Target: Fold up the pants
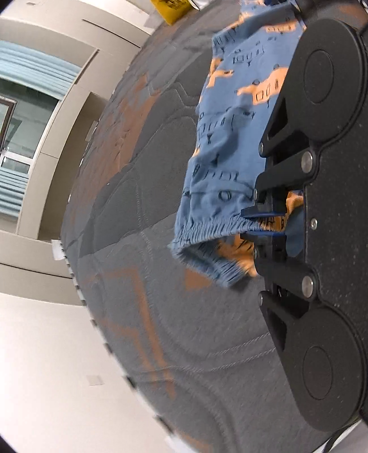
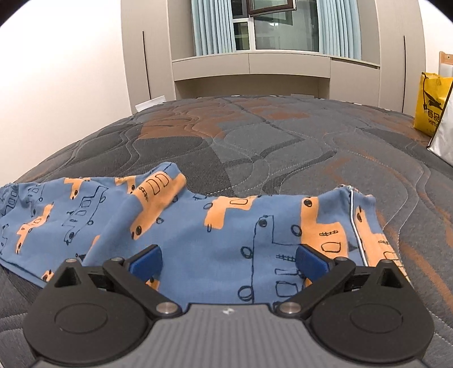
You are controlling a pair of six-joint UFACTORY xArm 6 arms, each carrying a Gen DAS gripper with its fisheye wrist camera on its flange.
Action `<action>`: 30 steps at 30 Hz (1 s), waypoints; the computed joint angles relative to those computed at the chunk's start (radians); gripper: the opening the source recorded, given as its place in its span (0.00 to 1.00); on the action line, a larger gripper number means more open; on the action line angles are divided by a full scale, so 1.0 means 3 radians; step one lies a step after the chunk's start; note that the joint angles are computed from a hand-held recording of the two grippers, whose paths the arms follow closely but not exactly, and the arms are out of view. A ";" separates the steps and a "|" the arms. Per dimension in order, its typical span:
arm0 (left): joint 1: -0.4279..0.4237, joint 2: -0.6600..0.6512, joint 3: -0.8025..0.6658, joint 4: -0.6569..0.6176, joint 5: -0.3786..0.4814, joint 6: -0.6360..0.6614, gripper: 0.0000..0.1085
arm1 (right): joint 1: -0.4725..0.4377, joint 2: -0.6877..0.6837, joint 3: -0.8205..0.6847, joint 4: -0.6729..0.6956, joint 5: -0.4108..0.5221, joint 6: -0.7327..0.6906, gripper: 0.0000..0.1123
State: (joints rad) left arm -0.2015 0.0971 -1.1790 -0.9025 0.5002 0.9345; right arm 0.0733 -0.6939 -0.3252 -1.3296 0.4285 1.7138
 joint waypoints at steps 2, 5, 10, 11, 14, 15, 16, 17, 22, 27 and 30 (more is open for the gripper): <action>0.0018 0.0011 -0.0042 0.0097 0.0000 -0.0041 0.08 | -0.0035 0.0006 0.0000 -0.0033 -0.0047 0.0032 0.91; 0.0044 0.0058 -0.0116 0.0303 -0.0007 -0.0149 0.08 | -0.0041 0.0016 -0.0007 -0.0033 -0.0056 0.0027 0.91; 0.0075 0.0113 -0.0158 0.0453 0.0050 -0.0233 0.08 | -0.0066 -0.0037 0.0012 0.0009 -0.0075 -0.0021 0.91; 0.0078 0.0110 -0.0157 0.0442 0.0052 -0.0211 0.08 | -0.0051 -0.0051 0.0017 0.0016 -0.0043 -0.0019 0.91; 0.0090 0.0111 -0.0170 0.0443 0.0071 -0.0199 0.08 | -0.0036 -0.0060 0.0025 0.0071 -0.0020 -0.0063 0.91; 0.0088 0.0112 -0.0169 0.0471 0.0068 -0.0219 0.08 | -0.0043 -0.0058 0.0028 0.0074 -0.0026 -0.0069 0.91; 0.0091 0.0122 -0.0178 0.0492 0.0074 -0.0235 0.08 | -0.0045 -0.0057 0.0032 0.0066 -0.0026 -0.0060 0.91; 0.0092 0.0132 -0.0184 0.0499 0.0075 -0.0238 0.09 | -0.0051 -0.0057 0.0035 0.0051 -0.0034 -0.0041 0.91; 0.0046 0.0035 -0.0027 0.0294 -0.0125 -0.0041 0.27 | -0.0085 -0.0059 0.0044 0.0010 -0.0077 -0.0013 0.91; 0.0091 -0.0090 0.0141 -0.0273 -0.0257 0.0409 0.55 | -0.0058 -0.0115 0.0068 -0.0074 -0.0045 0.0088 0.91; 0.0132 0.0000 0.0076 -0.0407 -0.0148 0.0439 0.63 | -0.0020 -0.0171 0.0088 -0.0075 0.0011 0.0120 0.91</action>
